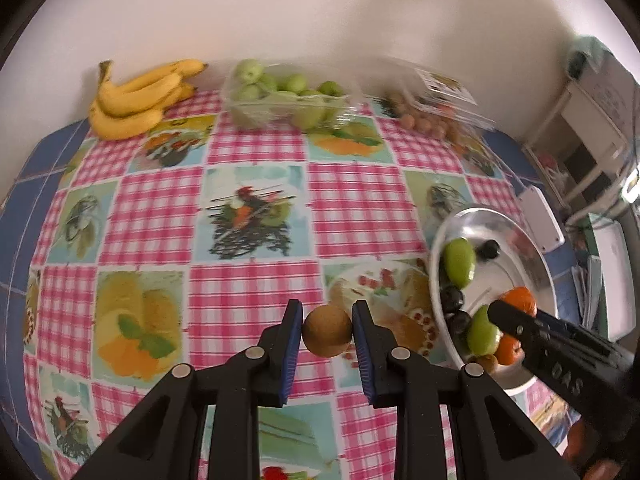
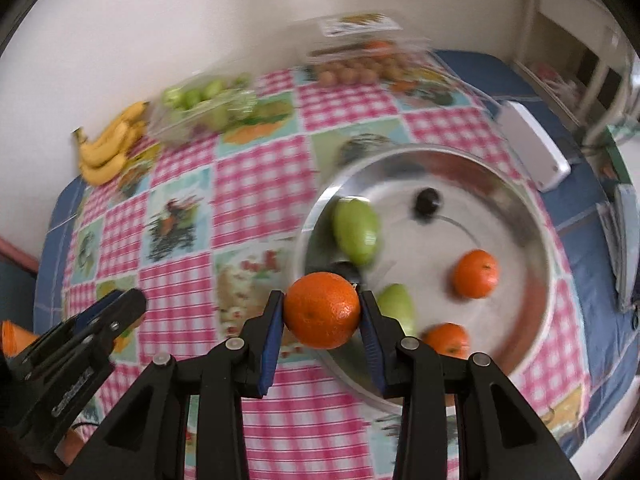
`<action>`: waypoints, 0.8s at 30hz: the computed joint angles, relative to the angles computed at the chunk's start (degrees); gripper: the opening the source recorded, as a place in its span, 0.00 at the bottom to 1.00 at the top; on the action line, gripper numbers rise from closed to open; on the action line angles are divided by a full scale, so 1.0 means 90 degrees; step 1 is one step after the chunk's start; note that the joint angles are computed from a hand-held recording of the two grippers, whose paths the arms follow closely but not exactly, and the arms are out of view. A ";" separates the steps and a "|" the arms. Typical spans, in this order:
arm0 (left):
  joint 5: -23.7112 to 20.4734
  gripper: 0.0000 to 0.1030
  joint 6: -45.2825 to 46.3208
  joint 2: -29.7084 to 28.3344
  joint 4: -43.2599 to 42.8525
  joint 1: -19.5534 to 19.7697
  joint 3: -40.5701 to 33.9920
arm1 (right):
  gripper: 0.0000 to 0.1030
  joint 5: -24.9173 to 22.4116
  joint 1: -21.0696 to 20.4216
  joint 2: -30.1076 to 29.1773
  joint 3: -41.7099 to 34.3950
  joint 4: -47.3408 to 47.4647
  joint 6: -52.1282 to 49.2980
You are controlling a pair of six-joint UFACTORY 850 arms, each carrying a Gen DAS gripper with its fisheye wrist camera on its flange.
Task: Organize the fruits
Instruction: 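Carry the orange in the right gripper over the bowl while the left carries the kiwi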
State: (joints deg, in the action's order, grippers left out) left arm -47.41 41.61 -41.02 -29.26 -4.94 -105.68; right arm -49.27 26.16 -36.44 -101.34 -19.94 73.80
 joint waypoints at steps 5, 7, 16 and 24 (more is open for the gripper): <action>0.0163 0.27 0.0568 0.0224 -0.0131 -0.0236 0.0370 | 0.37 -0.0025 -0.0176 0.0362 0.0606 -0.0036 0.0441; 0.0215 0.27 0.0756 0.0284 -0.0161 -0.0341 0.0478 | 0.38 0.0115 -0.0232 0.0522 0.0855 -0.0013 0.0615; 0.0489 0.27 0.1378 0.0370 -0.0284 -0.0745 0.0684 | 0.38 0.0419 -0.0431 0.0847 0.1320 -0.0043 0.0912; 0.0450 0.27 0.1351 0.0053 -0.0294 -0.0911 0.0395 | 0.38 0.0620 -0.0564 0.0818 0.1386 0.0259 0.0714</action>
